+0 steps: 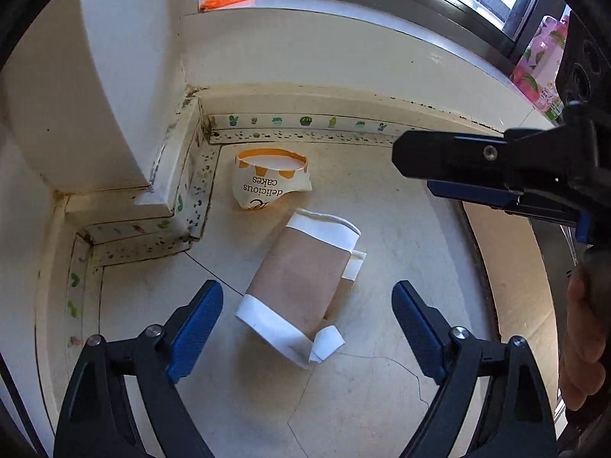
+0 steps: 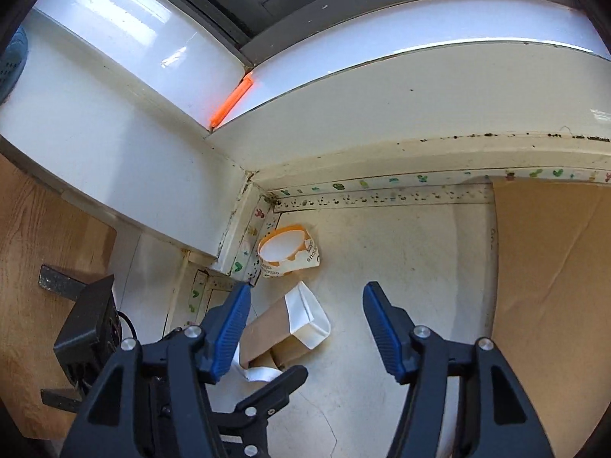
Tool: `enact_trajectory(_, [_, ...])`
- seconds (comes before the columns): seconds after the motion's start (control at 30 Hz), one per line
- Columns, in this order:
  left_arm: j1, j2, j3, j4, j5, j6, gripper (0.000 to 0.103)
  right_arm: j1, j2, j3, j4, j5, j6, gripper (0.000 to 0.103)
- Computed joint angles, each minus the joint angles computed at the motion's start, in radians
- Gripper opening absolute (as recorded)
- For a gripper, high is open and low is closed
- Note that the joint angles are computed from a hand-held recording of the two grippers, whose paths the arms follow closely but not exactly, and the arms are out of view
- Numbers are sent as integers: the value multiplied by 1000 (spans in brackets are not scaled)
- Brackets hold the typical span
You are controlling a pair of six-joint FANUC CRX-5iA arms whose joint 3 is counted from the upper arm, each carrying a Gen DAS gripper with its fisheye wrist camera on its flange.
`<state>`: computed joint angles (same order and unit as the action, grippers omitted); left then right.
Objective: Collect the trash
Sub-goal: 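Grasp the brown paper sleeve with the left tool while the right tool grasps the paper cup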
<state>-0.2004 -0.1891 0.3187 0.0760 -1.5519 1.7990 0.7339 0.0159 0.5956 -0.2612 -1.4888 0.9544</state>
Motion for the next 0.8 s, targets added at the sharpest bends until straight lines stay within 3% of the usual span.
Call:
enact_trajectory(0.07, [25,-4,-26,30,14,3,62,0,30,25,-6,-8,6,65])
enact_trajectory(0.1, [41,-10,-42,48,20,4,48,0,45,37,-7,-11,7,65])
enact_trajectory(0.17, [77,-40,-87,87,47,14,48,6,74,57,-2,-16,11,65])
enact_trajectory(0.27, [78,-76,-112,56,58,44,45,26,118,88,23,-24,17,65])
enact_trajectory(0.6, [-31,-157,-114,-96,17,146,44,153,231,145,215,-66,52,65])
enact_trajectory(0.73, [-55,-179,-131,-124,22,170,44,188,204,76,295,-5,36,65])
enact_trajectory(0.8, [-67,-192,-141,-137,19,186,44,189,190,56,301,5,21,54])
